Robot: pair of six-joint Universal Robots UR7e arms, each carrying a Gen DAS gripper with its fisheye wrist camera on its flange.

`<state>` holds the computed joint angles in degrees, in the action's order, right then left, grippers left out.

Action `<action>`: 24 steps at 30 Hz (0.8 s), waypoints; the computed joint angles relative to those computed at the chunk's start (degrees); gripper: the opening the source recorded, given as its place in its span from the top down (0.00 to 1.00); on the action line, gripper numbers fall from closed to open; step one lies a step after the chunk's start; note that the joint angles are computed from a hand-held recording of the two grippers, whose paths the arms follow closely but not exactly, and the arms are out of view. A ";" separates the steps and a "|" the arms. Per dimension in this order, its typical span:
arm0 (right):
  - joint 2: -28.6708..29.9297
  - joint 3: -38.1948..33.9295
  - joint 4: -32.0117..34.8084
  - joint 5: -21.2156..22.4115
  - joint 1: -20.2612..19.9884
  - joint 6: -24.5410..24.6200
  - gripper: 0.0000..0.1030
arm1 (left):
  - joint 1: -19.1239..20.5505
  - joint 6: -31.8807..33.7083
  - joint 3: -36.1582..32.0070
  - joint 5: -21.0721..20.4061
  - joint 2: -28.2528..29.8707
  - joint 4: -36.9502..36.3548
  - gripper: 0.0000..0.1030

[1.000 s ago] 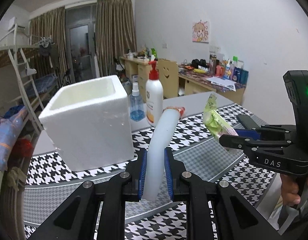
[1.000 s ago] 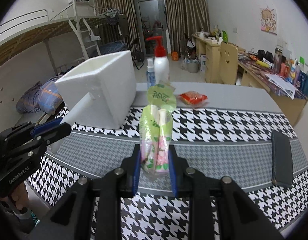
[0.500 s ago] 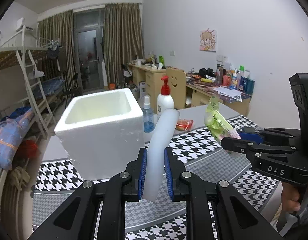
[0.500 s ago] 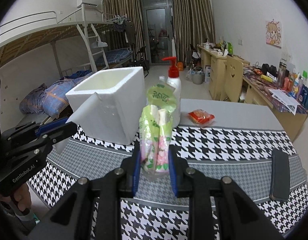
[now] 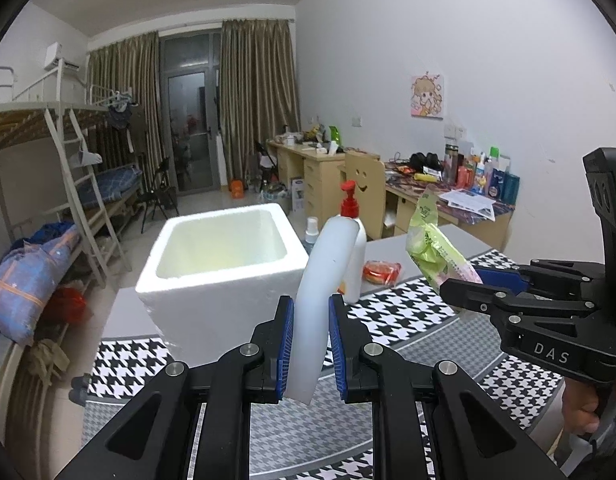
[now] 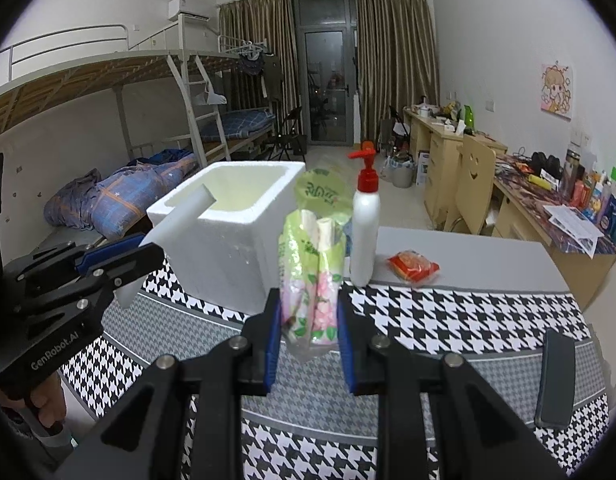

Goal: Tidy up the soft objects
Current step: 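Carry the foam tube and snack bag up toward the white foam box, then open the left tool to drop the foam tube into the foam box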

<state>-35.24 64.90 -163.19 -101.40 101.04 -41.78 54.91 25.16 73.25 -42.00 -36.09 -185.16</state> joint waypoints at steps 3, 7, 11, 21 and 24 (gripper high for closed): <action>0.50 -0.76 0.06 -0.29 0.25 -0.13 0.71 | 0.03 0.53 -0.90 0.47 0.24 -0.54 0.81; 1.62 -2.70 0.53 -0.72 0.73 -0.30 0.71 | 0.25 0.97 -2.73 0.80 0.76 -0.80 0.81; 2.74 -4.80 1.48 -0.75 1.21 -0.49 0.71 | 0.42 1.60 -4.40 1.06 1.30 -0.74 0.81; 5.87 -10.55 4.89 -0.02 2.32 -0.28 0.71 | 1.23 1.91 -9.65 1.45 3.19 0.18 0.81; 6.55 -11.86 5.62 0.84 2.46 -0.23 0.71 | 1.43 2.17 -11.23 1.84 3.89 0.10 0.81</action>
<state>-28.69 53.04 -157.57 -100.55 103.51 -42.01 56.34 27.32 62.02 -40.15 -32.20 -185.06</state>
